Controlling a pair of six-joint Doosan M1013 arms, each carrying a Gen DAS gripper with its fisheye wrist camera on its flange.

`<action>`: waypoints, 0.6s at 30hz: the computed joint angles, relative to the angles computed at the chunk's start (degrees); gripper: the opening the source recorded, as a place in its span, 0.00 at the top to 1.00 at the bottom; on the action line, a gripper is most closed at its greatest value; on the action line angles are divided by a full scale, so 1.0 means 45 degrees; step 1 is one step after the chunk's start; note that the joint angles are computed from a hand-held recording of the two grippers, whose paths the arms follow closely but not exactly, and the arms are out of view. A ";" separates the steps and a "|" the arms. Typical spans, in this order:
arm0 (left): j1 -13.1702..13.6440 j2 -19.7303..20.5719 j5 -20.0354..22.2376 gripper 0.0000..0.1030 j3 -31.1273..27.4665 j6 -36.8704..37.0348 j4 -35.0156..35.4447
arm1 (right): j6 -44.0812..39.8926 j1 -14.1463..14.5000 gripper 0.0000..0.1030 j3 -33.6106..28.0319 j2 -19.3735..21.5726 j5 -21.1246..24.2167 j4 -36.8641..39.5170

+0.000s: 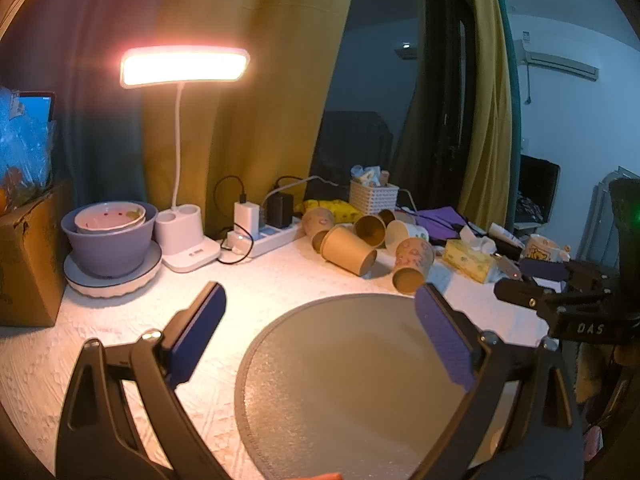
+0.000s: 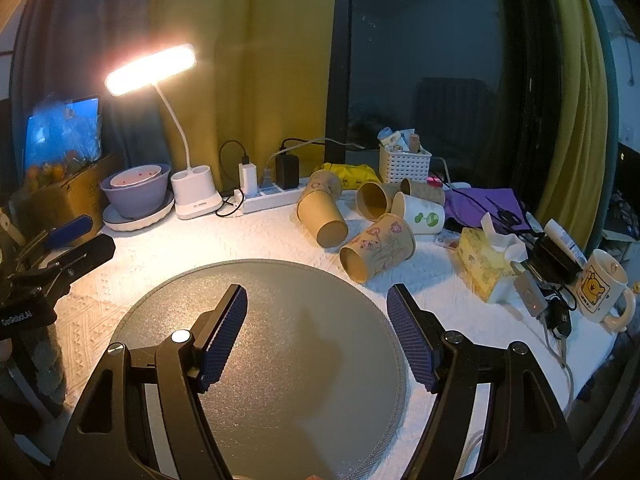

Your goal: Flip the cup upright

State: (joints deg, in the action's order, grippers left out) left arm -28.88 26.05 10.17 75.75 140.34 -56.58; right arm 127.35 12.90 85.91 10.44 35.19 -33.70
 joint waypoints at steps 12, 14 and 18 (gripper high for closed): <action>-0.0003 -0.0007 0.0010 0.07 0.0014 0.0149 -0.0145 | 0.0071 -0.0029 0.27 0.0035 -0.0013 -0.0026 -0.0038; -0.0003 0.0002 0.0021 0.07 0.0001 0.0139 -0.0126 | 0.0039 -0.0050 0.27 0.0054 -0.0031 -0.0056 -0.0001; -0.0003 -0.0004 0.0015 0.07 0.0007 0.0164 -0.0154 | 0.0063 -0.0037 0.27 0.0043 -0.0026 -0.0029 -0.0020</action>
State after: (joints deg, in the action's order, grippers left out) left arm -28.90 26.04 10.24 75.78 141.08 -57.27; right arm 127.63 12.73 86.11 10.32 35.06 -33.79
